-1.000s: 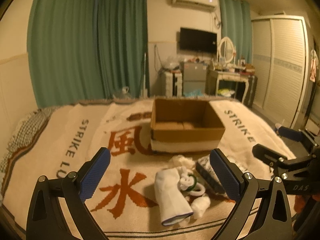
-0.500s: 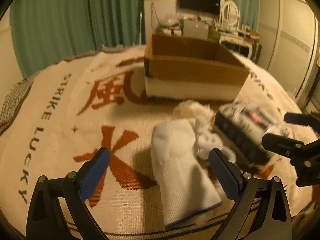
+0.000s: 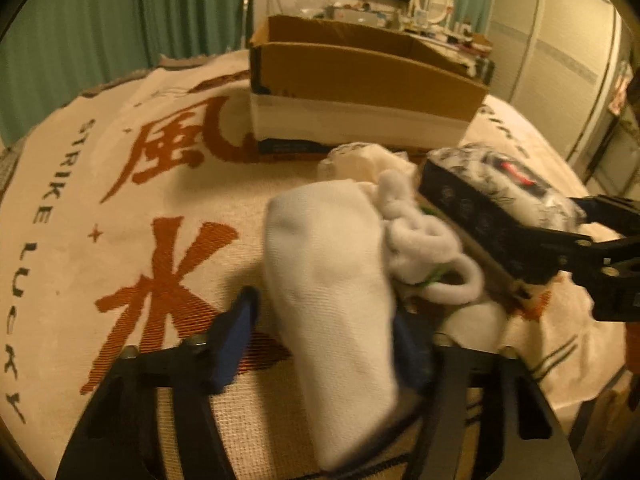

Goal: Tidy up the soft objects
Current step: 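Grasp the floral tissue pack with the right tool while the left tool grasps a white sock, then lower the tissue pack and sock into the box and open both tools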

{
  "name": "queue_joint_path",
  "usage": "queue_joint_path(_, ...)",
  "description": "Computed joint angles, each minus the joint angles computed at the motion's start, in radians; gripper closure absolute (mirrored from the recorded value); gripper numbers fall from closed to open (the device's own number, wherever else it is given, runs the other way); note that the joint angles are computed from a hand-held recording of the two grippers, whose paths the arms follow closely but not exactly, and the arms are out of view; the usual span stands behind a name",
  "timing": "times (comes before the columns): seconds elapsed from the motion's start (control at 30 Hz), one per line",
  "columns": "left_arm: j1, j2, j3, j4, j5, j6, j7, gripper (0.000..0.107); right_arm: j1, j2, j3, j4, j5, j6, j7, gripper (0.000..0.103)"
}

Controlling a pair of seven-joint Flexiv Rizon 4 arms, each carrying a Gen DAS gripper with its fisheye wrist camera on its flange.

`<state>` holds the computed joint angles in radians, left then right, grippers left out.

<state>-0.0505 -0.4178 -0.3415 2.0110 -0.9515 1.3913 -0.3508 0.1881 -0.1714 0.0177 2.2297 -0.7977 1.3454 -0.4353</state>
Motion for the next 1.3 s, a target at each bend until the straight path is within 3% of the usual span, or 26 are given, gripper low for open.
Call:
queue_joint_path(0.17,0.002,0.032,-0.012,0.029,-0.043,0.041,0.030,0.068,0.002,0.018,-0.003,0.008,-0.035,-0.004,0.035,0.025)
queue_joint_path(0.37,-0.014,0.089,0.022,0.044,-0.103,0.044,0.028,0.069,-0.025,0.087,-0.002,0.026,-0.301,-0.040,0.224,0.028)
queue_joint_path(0.6,-0.070,0.167,0.013,0.038,-0.355,0.109,0.231,0.069,-0.123,0.197,0.039,0.028,-0.558,-0.011,0.448,0.029)
queue_joint_path(0.83,-0.140,0.187,0.073,-0.040,-0.432,0.072,0.288,0.069,-0.220,0.232,0.027,-0.020,-0.748,0.079,0.644,0.029)
queue_joint_path(0.93,-0.173,0.164,0.106,-0.095,-0.387,0.051,0.247,0.069,-0.246,0.206,0.009,-0.071,-0.792,0.130,0.678,0.029)
queue_joint_path(1.03,-0.189,0.108,0.111,-0.169,-0.308,0.076,0.198,0.069,-0.256,0.151,-0.004,-0.137,-0.755,0.158,0.627,0.029)
queue_joint_path(1.17,-0.184,0.004,0.125,-0.294,-0.101,0.037,0.027,0.069,-0.265,0.059,-0.029,-0.251,-0.792,0.177,0.632,0.029)
queue_joint_path(1.3,-0.219,-0.149,0.192,-0.491,0.116,-0.021,-0.176,0.069,-0.276,-0.069,-0.058,-0.381,-0.798,0.232,0.654,0.029)
